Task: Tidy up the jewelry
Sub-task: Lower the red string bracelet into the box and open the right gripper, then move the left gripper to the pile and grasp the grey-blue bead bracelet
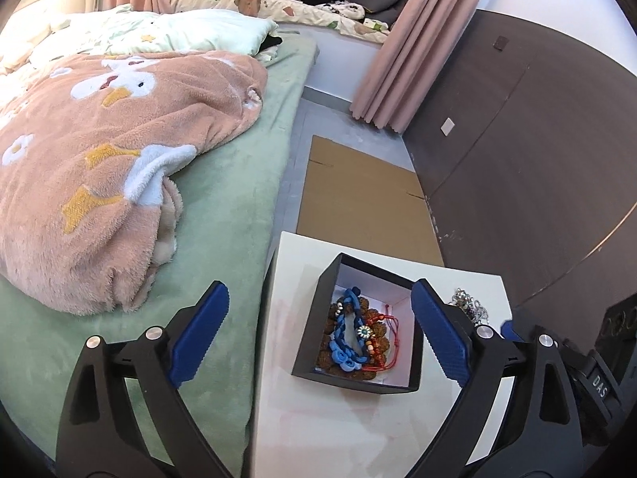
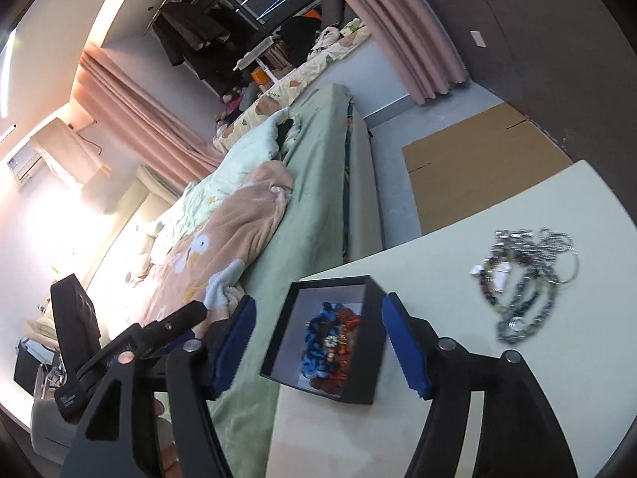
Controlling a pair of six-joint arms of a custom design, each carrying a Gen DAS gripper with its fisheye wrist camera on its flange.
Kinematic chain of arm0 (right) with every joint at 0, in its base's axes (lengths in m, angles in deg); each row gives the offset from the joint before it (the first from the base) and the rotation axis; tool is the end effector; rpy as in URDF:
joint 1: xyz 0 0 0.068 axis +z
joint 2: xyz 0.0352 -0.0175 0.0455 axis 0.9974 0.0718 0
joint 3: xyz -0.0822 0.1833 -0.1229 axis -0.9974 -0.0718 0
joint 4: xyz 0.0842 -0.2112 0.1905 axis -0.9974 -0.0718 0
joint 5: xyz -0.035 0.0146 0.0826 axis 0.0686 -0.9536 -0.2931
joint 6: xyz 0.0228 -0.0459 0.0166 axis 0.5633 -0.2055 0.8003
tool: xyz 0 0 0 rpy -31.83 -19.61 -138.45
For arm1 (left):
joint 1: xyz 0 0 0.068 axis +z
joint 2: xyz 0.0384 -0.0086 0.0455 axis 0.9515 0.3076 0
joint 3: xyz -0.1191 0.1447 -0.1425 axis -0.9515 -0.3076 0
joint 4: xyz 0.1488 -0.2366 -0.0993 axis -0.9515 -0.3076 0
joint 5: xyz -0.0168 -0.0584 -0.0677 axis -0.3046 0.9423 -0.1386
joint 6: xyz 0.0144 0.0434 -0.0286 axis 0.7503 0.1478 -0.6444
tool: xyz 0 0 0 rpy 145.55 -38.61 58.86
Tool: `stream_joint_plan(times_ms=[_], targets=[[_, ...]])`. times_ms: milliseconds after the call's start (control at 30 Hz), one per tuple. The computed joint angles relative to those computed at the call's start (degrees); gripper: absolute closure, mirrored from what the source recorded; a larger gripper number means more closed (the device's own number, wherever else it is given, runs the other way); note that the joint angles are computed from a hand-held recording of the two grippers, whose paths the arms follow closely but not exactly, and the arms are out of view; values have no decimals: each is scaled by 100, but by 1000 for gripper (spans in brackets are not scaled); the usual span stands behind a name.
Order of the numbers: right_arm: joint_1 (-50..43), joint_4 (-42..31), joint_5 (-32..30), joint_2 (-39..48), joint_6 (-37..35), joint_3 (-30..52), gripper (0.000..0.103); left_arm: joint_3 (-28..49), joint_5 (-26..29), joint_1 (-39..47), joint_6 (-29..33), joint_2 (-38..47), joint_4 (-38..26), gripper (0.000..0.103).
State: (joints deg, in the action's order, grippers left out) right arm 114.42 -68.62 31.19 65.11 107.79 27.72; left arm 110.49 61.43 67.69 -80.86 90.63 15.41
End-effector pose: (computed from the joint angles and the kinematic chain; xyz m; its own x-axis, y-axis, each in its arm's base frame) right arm 0.1828 0.1008 0.1931 -0.6943 0.4194 -0.5848 -0.0231 0.7992 0.6006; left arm 0.2413 -0.0261 0.2087 -0.7581 -0.2077 -0.6181 0.0121 0.9433 -0.3319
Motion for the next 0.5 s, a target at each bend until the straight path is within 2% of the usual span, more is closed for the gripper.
stream_joint_plan(times_ms=[133,200,267,500], targets=[[-239,-615,10,-692,-104,-151,23,-31,-133,-307,-88,-44,13,10],[-267,-926,129,-972,-139,-169,14,-57,-220,-518,-161,-89,17,10],[-292,-1340,321,-1209,-222,-124,9,-77,-293,-749,-257,-121,39,10],[-904,-2624,628,-1771,-550,-17,8,-56,-726,-1605,-525,-52,140,10]])
